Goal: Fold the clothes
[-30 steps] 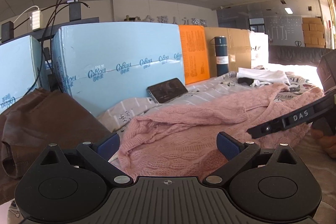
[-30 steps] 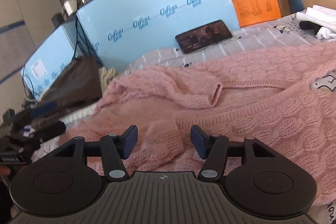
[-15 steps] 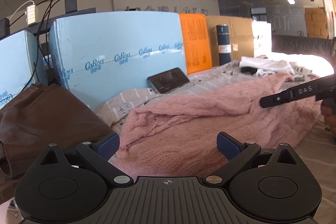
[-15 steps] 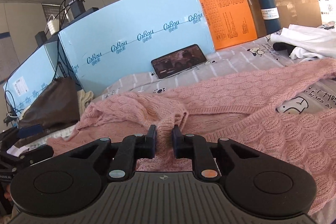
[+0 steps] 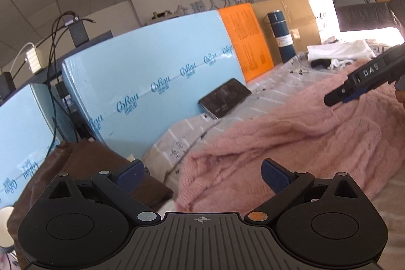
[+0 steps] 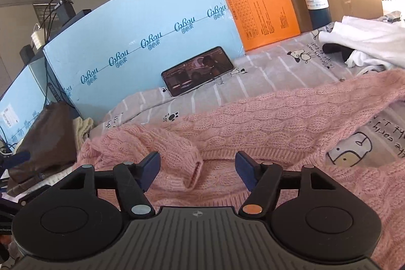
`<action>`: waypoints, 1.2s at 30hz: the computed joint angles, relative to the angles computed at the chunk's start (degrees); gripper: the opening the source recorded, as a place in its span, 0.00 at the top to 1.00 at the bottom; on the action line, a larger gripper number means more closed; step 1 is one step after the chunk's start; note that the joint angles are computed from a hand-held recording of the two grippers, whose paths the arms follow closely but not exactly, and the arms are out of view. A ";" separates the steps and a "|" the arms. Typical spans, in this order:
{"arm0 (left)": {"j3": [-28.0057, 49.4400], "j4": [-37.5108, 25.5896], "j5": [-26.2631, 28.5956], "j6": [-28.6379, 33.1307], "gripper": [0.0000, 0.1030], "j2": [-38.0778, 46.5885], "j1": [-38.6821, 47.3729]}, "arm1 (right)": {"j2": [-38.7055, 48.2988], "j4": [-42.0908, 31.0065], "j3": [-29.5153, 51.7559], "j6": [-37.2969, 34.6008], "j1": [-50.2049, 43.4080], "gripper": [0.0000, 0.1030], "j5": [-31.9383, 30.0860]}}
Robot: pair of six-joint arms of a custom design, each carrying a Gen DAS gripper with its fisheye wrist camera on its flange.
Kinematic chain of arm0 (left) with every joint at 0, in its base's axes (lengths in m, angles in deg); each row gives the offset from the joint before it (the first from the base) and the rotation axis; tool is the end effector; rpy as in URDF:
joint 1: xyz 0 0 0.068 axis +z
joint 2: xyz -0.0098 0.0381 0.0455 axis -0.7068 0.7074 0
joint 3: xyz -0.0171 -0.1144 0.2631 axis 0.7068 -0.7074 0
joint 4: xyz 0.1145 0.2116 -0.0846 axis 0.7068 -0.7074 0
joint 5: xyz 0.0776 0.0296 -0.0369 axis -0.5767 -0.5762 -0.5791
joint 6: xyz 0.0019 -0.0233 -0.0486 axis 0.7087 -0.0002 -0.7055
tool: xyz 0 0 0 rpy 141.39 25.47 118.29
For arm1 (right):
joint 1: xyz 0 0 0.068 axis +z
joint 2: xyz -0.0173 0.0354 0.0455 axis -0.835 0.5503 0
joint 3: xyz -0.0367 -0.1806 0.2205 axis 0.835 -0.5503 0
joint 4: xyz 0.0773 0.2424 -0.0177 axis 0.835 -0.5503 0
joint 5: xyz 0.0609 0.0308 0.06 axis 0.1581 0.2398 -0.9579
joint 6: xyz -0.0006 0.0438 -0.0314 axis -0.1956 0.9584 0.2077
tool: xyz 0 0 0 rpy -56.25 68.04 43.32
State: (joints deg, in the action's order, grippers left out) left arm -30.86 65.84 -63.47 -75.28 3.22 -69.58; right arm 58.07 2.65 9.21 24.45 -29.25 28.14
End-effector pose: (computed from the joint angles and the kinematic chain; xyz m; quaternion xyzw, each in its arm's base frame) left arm 0.1728 -0.0576 0.1418 0.1036 0.8071 0.1825 0.5519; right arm 0.3141 0.1735 0.1258 -0.1406 0.8471 0.2988 0.4164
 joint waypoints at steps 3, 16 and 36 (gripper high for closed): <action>3.46 3.98 3.05 2.09 0.02 5.65 2.51 | 3.10 -6.54 6.39 -1.37 0.57 0.68 0.17; 23.26 2.94 8.05 -0.82 0.02 31.18 9.86 | 5.68 -1.84 11.55 -10.33 1.58 0.93 6.90; 6.59 24.24 18.37 4.35 0.02 22.69 12.88 | 2.92 7.88 2.95 -7.31 -1.45 0.14 9.43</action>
State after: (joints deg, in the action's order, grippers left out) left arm -24.27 90.07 -45.10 -70.94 25.91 -56.70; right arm 60.98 10.53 12.16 17.14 -30.71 37.57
